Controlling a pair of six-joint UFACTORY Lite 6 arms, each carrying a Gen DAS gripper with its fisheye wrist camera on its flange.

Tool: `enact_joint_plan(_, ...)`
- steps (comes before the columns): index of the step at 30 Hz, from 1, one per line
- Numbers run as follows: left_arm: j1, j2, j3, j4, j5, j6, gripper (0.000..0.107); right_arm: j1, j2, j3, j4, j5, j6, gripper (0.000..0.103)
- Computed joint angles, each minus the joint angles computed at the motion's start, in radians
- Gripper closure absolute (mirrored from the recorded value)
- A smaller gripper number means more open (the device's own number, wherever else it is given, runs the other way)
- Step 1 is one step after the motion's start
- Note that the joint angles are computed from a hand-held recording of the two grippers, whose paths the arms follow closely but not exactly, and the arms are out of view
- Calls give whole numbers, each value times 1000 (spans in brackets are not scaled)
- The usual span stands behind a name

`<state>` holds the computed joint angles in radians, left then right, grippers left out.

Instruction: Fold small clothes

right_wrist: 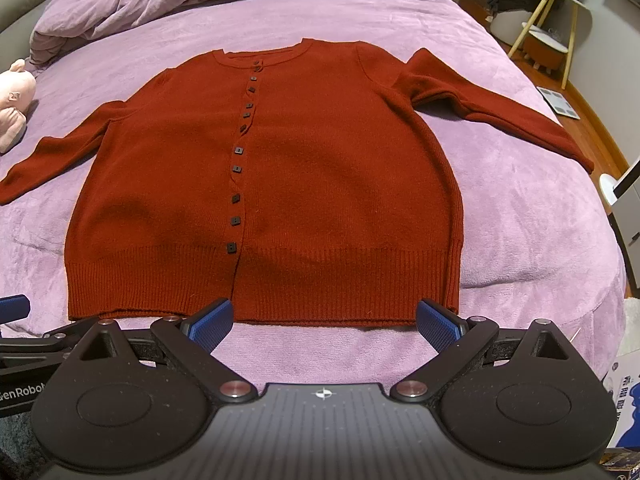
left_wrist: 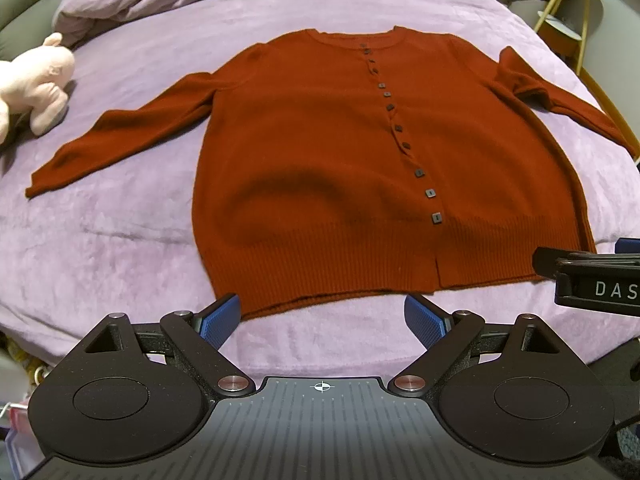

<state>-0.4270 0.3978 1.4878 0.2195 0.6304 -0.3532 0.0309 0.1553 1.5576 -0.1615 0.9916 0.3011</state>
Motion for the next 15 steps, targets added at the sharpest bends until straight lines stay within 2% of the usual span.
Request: enact_joint_plan(15,3,8,15,-15,12,14,14,0,2,4,3,6,-9,5)
